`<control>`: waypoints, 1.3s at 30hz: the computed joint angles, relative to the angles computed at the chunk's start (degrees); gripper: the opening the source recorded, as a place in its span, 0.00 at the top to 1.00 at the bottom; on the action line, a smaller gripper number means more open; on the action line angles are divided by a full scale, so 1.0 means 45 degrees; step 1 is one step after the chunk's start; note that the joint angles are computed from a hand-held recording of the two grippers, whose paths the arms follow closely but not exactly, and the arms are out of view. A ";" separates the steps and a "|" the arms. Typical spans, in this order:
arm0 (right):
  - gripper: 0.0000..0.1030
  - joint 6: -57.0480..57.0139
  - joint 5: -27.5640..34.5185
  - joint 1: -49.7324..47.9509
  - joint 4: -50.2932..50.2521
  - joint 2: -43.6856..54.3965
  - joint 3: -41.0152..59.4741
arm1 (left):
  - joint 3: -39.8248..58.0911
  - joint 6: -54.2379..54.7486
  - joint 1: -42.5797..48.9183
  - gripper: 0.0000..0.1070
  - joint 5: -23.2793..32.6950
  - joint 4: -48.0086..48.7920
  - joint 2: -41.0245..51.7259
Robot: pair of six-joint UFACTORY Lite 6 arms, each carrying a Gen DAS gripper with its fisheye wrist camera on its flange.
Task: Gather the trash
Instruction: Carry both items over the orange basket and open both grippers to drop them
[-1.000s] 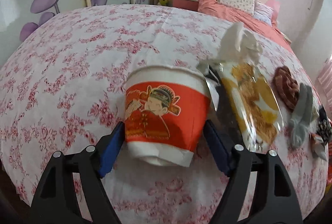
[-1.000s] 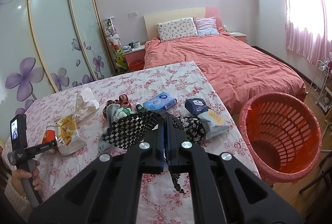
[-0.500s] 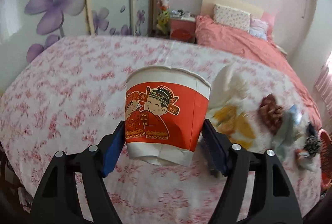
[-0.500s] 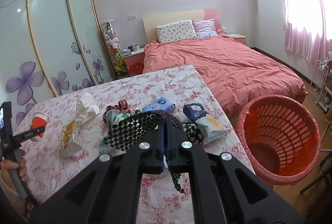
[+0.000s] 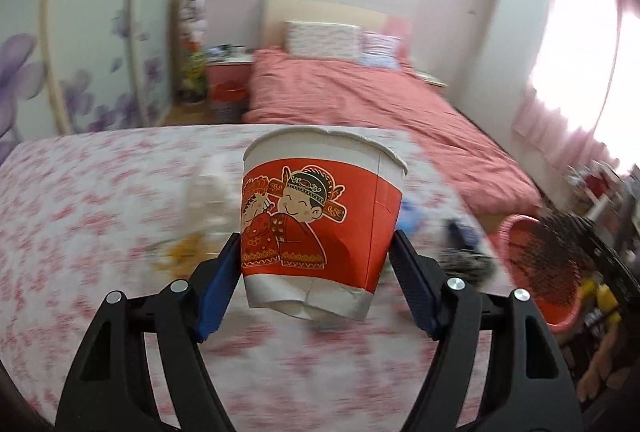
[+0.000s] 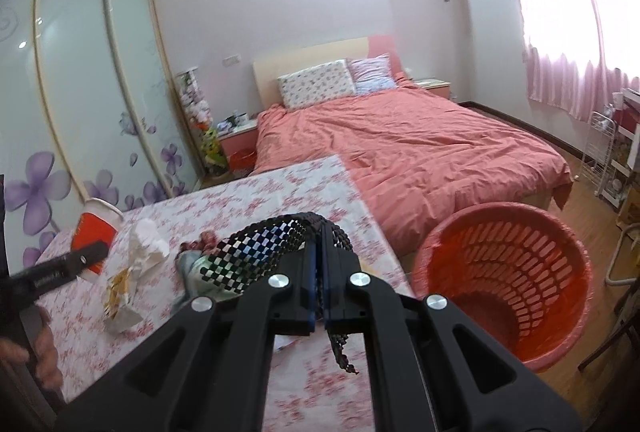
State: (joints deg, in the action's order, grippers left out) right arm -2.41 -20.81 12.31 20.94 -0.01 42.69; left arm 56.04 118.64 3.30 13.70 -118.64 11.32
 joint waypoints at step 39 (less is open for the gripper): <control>0.96 1.0431 -0.0834 -0.8932 -1.2178 0.3943 0.2275 | 0.8802 -0.9209 -0.7775 0.32 -0.0712 0.7810 0.7785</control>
